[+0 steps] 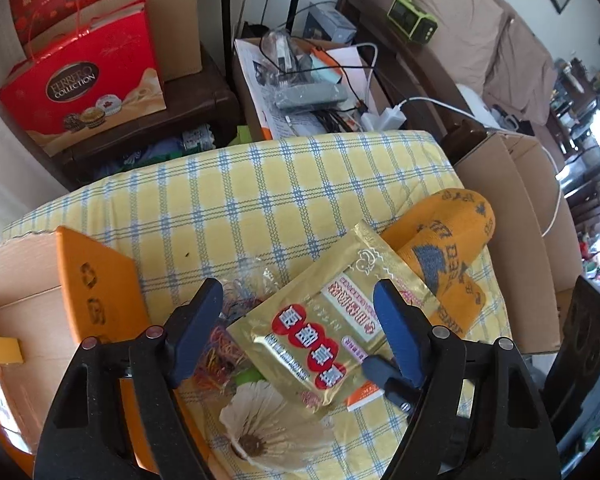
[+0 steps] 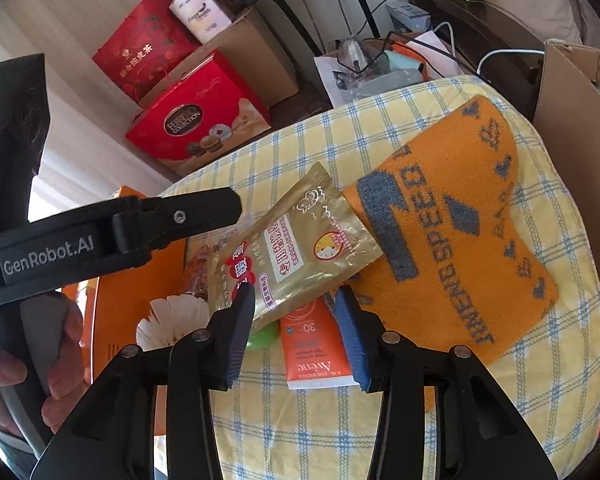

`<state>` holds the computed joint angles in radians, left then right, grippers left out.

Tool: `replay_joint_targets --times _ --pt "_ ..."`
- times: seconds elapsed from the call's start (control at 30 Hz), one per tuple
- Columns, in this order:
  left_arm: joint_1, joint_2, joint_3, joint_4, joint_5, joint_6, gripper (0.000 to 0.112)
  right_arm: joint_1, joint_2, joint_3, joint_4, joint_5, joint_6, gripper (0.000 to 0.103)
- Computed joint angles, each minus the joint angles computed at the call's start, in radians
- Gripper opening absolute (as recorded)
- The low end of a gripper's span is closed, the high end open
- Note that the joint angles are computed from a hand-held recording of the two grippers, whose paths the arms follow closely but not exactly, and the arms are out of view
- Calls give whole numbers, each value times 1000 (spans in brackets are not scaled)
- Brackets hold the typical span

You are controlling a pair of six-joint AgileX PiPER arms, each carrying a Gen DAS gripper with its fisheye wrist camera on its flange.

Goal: Organize objects
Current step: 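Close the left tool on the gold snack packet and lift it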

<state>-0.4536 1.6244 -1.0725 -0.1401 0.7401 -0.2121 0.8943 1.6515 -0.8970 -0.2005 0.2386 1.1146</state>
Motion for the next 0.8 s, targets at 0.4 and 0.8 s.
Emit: replay_joint_targets --times 0.4,0.8 --pt "-16 165 -132 25 64 17 76 -8 46 -14 -39 1 33 32" --pt "0 154 -106 -144 60 194 43 -17 52 -9 2 -35 12 29"
